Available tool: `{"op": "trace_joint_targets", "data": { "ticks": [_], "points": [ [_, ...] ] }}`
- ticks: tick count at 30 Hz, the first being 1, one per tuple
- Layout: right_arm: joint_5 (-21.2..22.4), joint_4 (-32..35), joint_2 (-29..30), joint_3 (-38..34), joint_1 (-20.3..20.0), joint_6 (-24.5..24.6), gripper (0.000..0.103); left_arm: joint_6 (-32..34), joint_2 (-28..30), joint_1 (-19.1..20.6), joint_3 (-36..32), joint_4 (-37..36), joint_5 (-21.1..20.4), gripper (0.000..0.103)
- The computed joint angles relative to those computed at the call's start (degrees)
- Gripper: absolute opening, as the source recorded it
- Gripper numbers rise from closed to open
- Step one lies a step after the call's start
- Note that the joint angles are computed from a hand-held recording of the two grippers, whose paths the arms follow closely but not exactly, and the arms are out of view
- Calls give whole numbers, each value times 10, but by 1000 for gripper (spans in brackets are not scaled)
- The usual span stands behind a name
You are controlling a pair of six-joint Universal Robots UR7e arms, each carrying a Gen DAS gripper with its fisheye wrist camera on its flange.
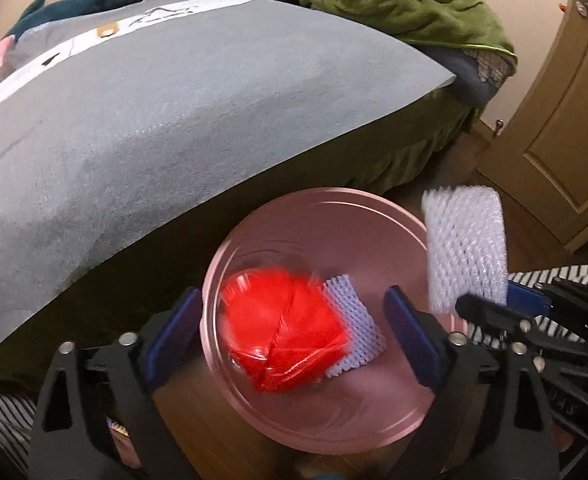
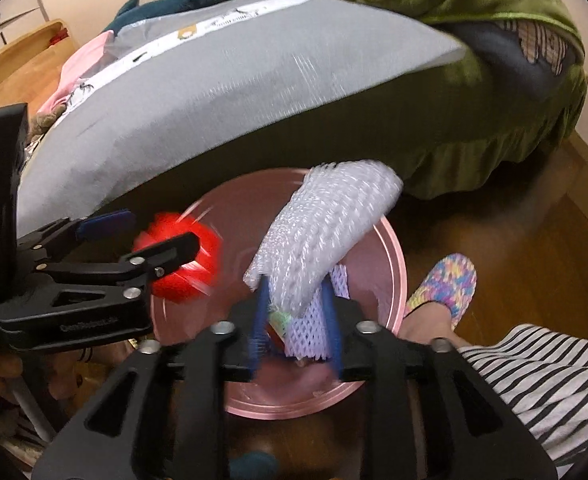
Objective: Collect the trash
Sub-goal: 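Open both tools to drop the wrapper and foam pad into the bin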
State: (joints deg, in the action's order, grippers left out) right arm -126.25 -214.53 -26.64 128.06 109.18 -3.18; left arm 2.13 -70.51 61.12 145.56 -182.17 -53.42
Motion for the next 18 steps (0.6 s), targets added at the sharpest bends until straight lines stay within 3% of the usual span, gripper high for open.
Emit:
{"op": "trace_joint_targets", "data": {
  "ticks": [3, 10, 14, 18],
  "points": [
    [-1, 4, 2, -3, -5, 8, 63, 6, 7, 2, -4, 2, 6, 90],
    [-20, 8, 1, -6, -3, 19, 77, 14, 6, -5, -3, -1, 16, 93],
    [-41, -8, -8, 2, 28, 25, 88, 11, -50, -33, 14, 6, 19, 93],
    [-42, 15, -33, 13, 75, 69, 96, -13, -163, -85, 37, 69, 41, 95]
  ]
}}
